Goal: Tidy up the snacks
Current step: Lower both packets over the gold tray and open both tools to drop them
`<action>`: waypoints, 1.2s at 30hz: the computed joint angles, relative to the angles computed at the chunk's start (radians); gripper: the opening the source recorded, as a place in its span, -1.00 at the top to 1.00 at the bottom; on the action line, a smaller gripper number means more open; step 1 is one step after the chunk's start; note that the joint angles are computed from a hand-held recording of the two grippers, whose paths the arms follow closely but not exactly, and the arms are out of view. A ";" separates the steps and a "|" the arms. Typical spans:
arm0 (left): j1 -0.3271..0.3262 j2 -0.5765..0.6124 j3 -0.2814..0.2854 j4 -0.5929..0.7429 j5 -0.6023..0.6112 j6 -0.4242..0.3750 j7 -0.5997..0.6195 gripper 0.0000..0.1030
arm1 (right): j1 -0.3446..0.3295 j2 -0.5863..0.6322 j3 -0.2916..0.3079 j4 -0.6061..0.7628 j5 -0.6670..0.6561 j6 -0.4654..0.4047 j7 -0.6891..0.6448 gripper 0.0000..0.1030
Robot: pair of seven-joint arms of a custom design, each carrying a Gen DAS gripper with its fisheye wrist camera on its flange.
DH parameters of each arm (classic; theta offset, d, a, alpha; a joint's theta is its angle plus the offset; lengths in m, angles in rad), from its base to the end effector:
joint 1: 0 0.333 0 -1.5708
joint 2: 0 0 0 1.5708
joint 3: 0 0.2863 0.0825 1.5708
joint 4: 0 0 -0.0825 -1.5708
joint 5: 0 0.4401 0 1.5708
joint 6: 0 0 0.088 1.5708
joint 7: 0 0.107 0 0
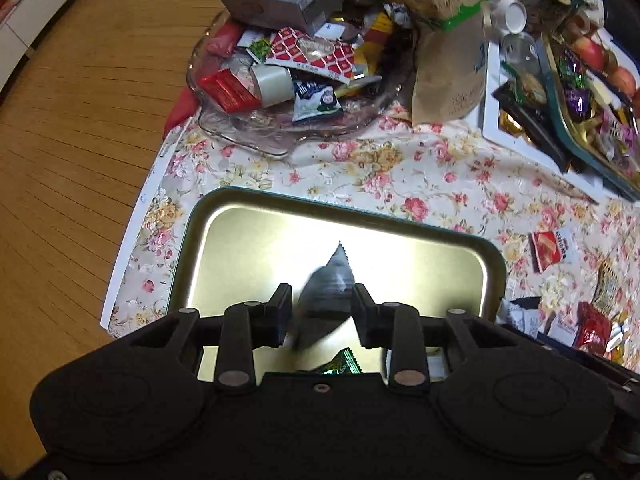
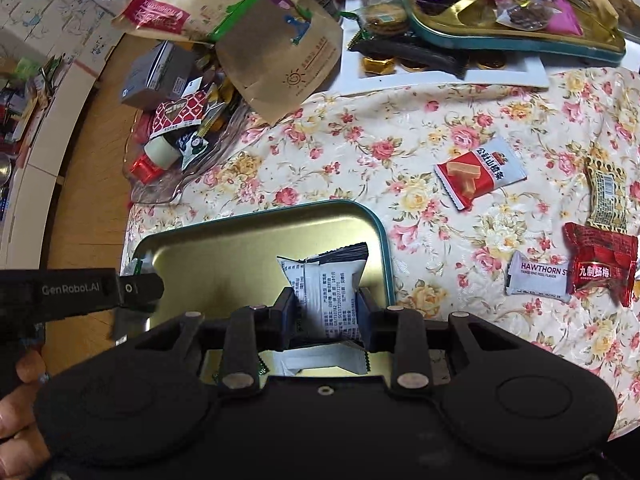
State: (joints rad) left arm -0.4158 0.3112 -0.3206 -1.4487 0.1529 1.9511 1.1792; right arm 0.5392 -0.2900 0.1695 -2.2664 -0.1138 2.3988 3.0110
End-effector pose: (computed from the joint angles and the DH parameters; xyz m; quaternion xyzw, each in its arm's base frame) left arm 0.5566 -0.4550 0.5000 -0.5649 0.8183 -0.0950 0.0483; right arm 0.4231 0.3651 0.4693 -0.4290 0.8766 -0.0089 0.2178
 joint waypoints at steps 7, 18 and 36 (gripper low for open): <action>0.003 0.005 -0.004 0.008 -0.019 0.002 0.002 0.16 | -0.001 -0.004 -0.004 -0.013 0.005 0.026 -0.001 0.33; -0.005 0.022 -0.005 0.022 -0.019 -0.035 0.012 0.16 | 0.003 0.028 -0.001 0.011 -0.002 0.064 -0.035 0.31; -0.028 0.034 -0.013 0.037 0.003 -0.055 0.044 0.16 | 0.000 0.028 -0.003 0.019 0.015 0.004 -0.011 0.11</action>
State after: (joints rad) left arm -0.4439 0.3455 -0.3338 -1.4119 0.1554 1.8965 1.2228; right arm 0.5389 -0.2624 0.1663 -2.2479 -0.0990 2.4025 3.0002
